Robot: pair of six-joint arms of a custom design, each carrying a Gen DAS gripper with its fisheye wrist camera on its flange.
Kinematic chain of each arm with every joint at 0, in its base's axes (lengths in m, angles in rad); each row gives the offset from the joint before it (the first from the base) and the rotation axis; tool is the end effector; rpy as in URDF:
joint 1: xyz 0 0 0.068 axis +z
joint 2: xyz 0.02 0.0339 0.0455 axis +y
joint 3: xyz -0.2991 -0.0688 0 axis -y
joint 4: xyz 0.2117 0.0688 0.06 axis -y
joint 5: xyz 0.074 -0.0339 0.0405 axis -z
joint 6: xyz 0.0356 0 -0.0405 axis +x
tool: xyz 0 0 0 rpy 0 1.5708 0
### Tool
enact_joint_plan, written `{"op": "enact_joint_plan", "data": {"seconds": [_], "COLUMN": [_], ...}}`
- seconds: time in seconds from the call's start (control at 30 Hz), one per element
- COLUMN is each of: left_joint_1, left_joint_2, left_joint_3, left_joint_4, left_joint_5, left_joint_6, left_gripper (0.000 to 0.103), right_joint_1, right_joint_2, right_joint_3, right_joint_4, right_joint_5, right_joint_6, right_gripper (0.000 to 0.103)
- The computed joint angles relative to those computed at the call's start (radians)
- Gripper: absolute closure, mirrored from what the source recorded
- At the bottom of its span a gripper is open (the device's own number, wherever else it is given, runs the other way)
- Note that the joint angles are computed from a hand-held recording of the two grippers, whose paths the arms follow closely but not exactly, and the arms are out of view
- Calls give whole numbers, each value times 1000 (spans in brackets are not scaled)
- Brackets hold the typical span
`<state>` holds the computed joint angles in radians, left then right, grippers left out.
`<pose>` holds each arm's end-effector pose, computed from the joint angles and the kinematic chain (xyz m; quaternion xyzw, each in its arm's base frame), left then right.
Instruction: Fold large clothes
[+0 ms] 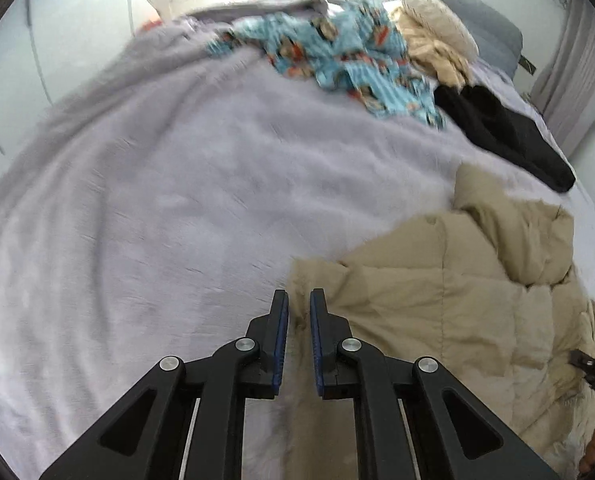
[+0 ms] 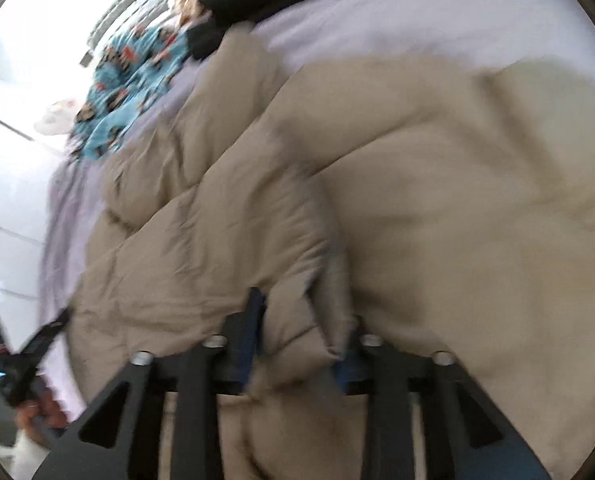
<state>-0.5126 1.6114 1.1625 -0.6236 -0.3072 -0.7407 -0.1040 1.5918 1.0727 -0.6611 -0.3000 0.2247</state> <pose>0.2671 -0.1380 0.2797 -0.1465 0.9472 -0.0228 0.2843 0.2806 -0.0187 0.2597 0.1301 0.9616 0.1579 0.1827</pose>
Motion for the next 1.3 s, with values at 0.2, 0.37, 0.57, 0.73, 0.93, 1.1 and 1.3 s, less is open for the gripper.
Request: {"op": "enact_joint_plan", "data": {"seconds": [0.2,0.37,0.57,0.73,0.93,1.1,1.3], "left_joint_1": [-62,-183,-229,-230,-301,-374,-467], "left_joint_2": [-94,19,73,75,99,168,290], "left_joint_3": [-10,-6,-75,17,152,251,426], "left_joint_4": [-65,-85,-25,-148,-262,-276,-335], "left_joint_5": [33,19,-12,-10,-4,78,94], "left_joint_6": [-37,-101,-124,-140,-180,-230,-248], "left_gripper": [90,90,90,90,90,90,90], "right_joint_1": [-81,5,-66,-150,-318,-479,-623], "right_joint_2": [-108,-20,19,-13,-55,-76,-56], "right_joint_3": [13,31,-56,-13,17,18,25], "right_joint_4": [-11,-14,-27,-138,-295,-415,-497], "right_joint_5": [-32,-81,-111,-176,-269,-303,-315], "right_joint_6": [-47,-96,-135,-210,-288,-404,-531], "right_gripper": [75,83,95,90,54,47,39]}}
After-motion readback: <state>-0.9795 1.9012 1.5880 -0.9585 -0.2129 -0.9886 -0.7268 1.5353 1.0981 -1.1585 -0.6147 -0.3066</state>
